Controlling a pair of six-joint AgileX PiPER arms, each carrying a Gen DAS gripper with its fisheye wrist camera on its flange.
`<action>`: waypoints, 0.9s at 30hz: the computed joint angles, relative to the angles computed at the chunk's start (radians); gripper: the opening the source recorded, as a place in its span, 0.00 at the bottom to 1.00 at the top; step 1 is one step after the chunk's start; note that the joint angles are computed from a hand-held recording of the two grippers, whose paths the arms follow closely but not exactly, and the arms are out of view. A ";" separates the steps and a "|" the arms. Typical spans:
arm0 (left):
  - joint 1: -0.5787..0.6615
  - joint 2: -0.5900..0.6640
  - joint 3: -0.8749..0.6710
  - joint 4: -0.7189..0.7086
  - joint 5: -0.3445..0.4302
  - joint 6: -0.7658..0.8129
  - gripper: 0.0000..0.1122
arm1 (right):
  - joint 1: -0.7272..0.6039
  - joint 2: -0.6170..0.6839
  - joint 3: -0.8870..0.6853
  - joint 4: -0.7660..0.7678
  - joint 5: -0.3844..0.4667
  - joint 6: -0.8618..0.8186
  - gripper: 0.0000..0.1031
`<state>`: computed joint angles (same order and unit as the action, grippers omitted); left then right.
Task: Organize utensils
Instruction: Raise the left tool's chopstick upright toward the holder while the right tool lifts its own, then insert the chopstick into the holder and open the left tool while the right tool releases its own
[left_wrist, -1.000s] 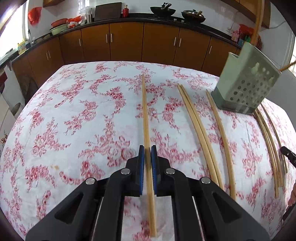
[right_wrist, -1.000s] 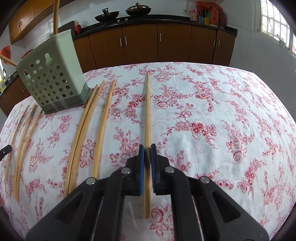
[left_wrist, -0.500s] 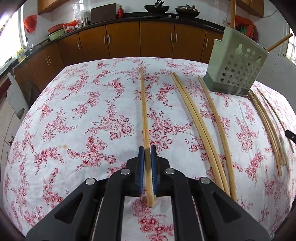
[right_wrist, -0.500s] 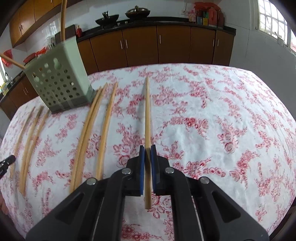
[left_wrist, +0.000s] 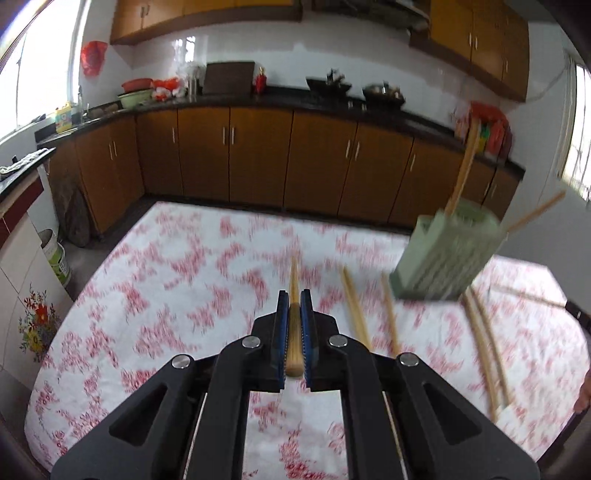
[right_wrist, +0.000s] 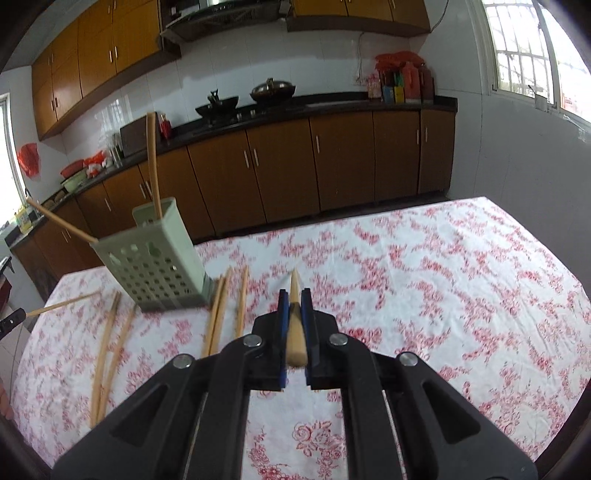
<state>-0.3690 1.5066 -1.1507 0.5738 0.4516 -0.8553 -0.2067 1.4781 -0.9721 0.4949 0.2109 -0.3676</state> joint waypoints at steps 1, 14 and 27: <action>0.007 -0.006 -0.013 -0.005 -0.002 0.000 0.06 | -0.003 -0.006 -0.004 0.018 -0.004 -0.015 0.07; 0.025 -0.011 -0.107 0.012 0.003 0.008 0.06 | 0.010 -0.035 -0.073 -0.106 -0.008 0.098 0.07; -0.041 -0.070 -0.159 -0.125 0.025 0.169 0.06 | -0.001 -0.101 -0.221 0.051 0.218 -0.043 0.07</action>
<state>-0.4101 1.4366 -1.3100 0.4490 0.4767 -0.6867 -0.2081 1.3773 -1.1931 0.5455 0.4291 -0.4111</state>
